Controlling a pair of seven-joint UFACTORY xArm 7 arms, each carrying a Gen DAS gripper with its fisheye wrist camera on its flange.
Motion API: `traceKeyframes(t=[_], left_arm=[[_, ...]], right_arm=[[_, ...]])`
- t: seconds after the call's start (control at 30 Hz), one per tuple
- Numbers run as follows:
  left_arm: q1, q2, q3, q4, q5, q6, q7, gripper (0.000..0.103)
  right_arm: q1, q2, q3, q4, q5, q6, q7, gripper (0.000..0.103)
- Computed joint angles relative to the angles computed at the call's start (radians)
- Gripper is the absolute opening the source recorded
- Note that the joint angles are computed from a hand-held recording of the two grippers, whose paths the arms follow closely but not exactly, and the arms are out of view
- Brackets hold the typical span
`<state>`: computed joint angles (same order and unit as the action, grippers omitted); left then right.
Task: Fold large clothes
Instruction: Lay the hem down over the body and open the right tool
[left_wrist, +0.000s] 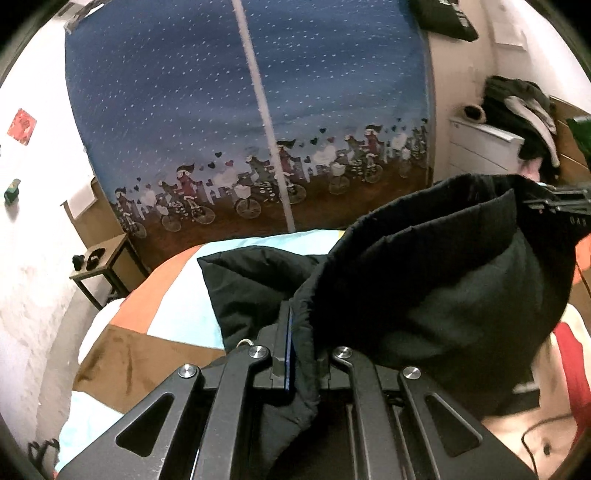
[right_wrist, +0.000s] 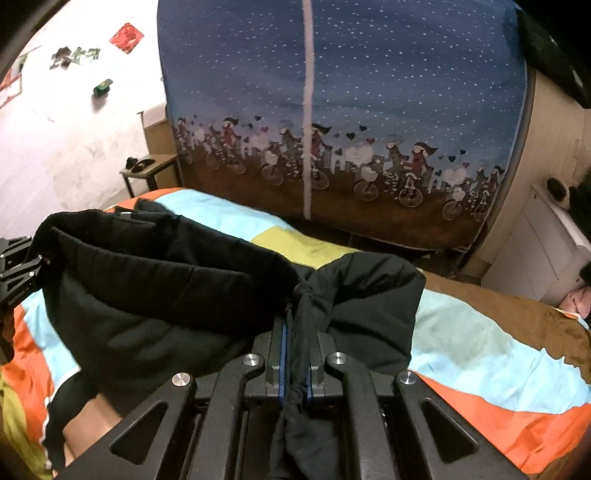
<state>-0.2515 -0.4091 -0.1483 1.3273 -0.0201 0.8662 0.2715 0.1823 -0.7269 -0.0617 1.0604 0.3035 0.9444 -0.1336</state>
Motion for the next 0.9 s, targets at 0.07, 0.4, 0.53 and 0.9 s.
traceKeyframes(t=[0.07, 0.4, 0.53, 0.9], left_arm=[[0.011, 0.039, -0.011, 0.010, 0.017, -0.031, -0.024, 0.005], [0.019, 0.171, -0.017, 0.042, 0.071, -0.094, -0.138, 0.005], [0.013, 0.190, -0.009, 0.039, 0.076, -0.108, -0.142, 0.005], [0.006, 0.221, -0.003, 0.028, 0.086, -0.131, -0.154, 0.005]], right_arm=[[-0.003, 0.032, 0.005, -0.005, -0.002, -0.041, -0.002, 0.007], [-0.001, 0.151, 0.024, -0.019, -0.010, -0.173, -0.015, 0.008], [0.004, 0.174, 0.024, -0.031, -0.003, -0.204, -0.023, 0.008], [0.013, 0.198, 0.032, -0.073, 0.006, -0.269, -0.029, 0.010]])
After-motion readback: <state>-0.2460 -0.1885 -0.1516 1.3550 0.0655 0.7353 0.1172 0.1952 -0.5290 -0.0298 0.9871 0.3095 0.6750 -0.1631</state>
